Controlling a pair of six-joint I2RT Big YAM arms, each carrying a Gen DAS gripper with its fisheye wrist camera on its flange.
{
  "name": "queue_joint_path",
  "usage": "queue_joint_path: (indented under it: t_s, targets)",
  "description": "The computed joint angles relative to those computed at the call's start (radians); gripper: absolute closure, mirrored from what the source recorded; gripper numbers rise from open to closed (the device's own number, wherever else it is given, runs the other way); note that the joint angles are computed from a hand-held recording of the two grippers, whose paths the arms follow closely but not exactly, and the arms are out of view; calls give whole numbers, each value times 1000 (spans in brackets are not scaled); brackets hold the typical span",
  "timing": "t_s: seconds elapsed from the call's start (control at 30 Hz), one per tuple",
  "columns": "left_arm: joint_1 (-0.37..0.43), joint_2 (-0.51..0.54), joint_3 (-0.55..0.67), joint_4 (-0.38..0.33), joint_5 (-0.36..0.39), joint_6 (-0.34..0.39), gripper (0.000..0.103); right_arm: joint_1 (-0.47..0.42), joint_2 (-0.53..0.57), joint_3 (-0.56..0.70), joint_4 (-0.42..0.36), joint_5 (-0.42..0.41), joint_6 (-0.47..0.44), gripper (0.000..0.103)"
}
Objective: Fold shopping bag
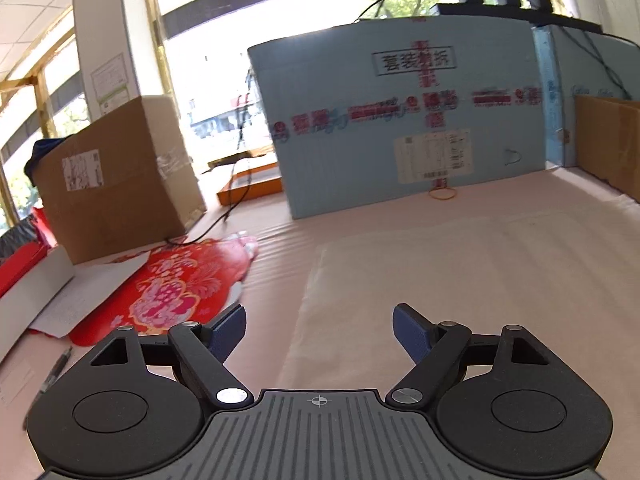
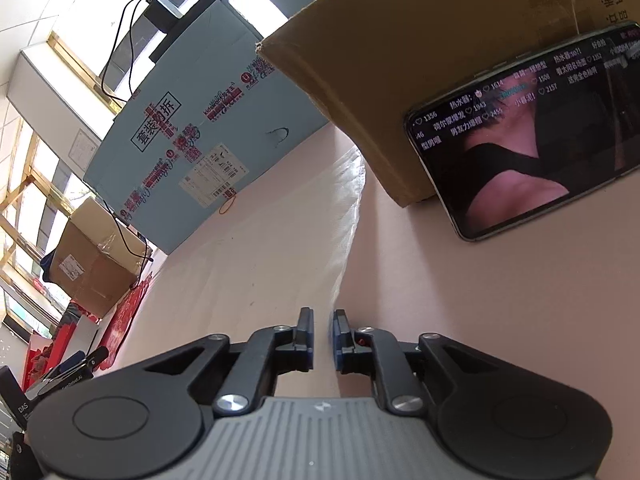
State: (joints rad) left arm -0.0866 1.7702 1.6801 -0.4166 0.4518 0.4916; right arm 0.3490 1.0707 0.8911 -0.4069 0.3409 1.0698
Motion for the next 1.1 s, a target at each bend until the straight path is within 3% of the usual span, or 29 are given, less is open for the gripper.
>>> queue_joint_path:
  t_s: [0.07, 0.17, 0.23, 0.3, 0.43, 0.53, 0.67, 0.7, 0.73, 0.77, 0.83, 0.97, 1.1]
  targets:
    - [-11, -48, -69, 31, 51, 6, 14, 9, -10, -9, 12, -6, -3, 66]
    - [-21, -78, -103, -56, 166, 65, 13, 30, -27, -15, 24, -22, -27, 46]
    - [-41, -89, -130, -118, 175, 185, 13, 53, -34, -9, 4, -14, -33, 45]
    - [-60, -93, -158, -121, 106, 241, 13, 75, -42, -7, -16, 0, -26, 45]
    - [-64, -106, -225, -8, 66, 163, 0, 132, -70, -32, -4, 34, 7, 44]
    - [-57, -97, -214, -15, 75, 140, 0, 167, -77, -62, 66, 52, 39, 45]
    - [-48, -86, -198, -34, 94, 121, 0, 174, -38, -85, 204, 15, 64, 61]
    - [-47, -86, -199, -32, 95, 120, 0, 180, -17, -73, 210, 36, 66, 65]
    - [-46, -87, -201, -29, 96, 118, 0, 183, -2, -62, 205, 54, 68, 75]
    - [-46, -88, -204, -25, 96, 118, 0, 183, 10, -51, 192, 67, 75, 89]
    - [-49, -90, -209, -17, 91, 125, 0, 184, 39, -12, 116, 111, 94, 100]
    - [-70, -94, -211, -15, 88, 153, 0, 207, 55, 43, -36, 281, 86, 102]
    - [-96, -85, -191, -58, 124, 197, 0, 217, 34, 41, -90, 368, 116, 102]
